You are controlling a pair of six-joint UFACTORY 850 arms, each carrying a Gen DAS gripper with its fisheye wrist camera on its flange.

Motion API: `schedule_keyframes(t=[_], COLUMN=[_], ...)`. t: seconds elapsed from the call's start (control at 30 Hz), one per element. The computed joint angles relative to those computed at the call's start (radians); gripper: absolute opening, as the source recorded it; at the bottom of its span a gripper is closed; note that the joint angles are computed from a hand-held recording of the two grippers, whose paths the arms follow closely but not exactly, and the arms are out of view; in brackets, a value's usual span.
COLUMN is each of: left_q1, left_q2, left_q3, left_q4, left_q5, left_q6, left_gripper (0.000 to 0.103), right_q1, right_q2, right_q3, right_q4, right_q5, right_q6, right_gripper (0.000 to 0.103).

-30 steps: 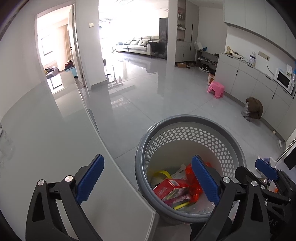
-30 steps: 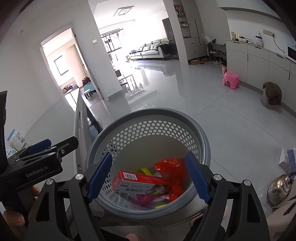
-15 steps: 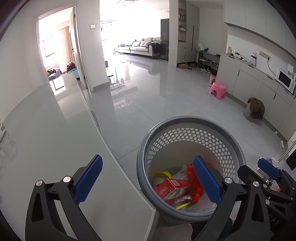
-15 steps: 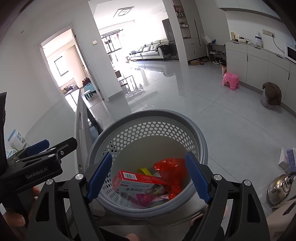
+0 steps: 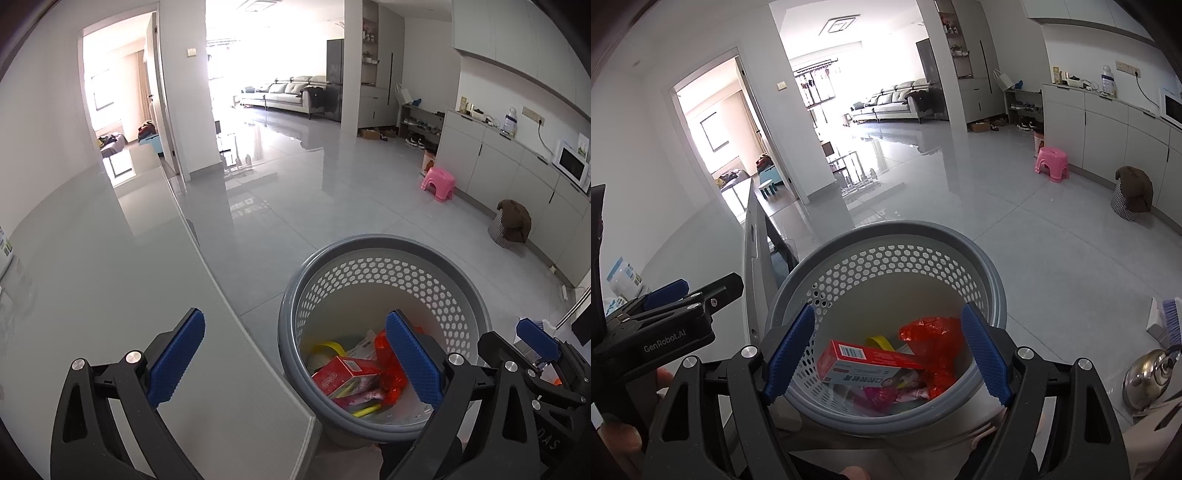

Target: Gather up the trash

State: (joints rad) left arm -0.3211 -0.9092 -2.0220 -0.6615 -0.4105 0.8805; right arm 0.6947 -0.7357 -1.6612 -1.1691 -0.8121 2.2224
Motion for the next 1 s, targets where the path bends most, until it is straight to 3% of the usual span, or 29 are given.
schedule_keyframes(t=[1.0], left_q1=[-0.003], left_q2=[0.016], left_q3=[0.031], left_q4=[-0.022], left_q5=[0.029], left_q6=[0.034], left_gripper=[0.096], right_q1=[0.0], right_q2=[0.004], right_q3=[0.0], right_q4=[0.003], right_q5=[0.001], right_q6=[-0.014], right_gripper=[0.078])
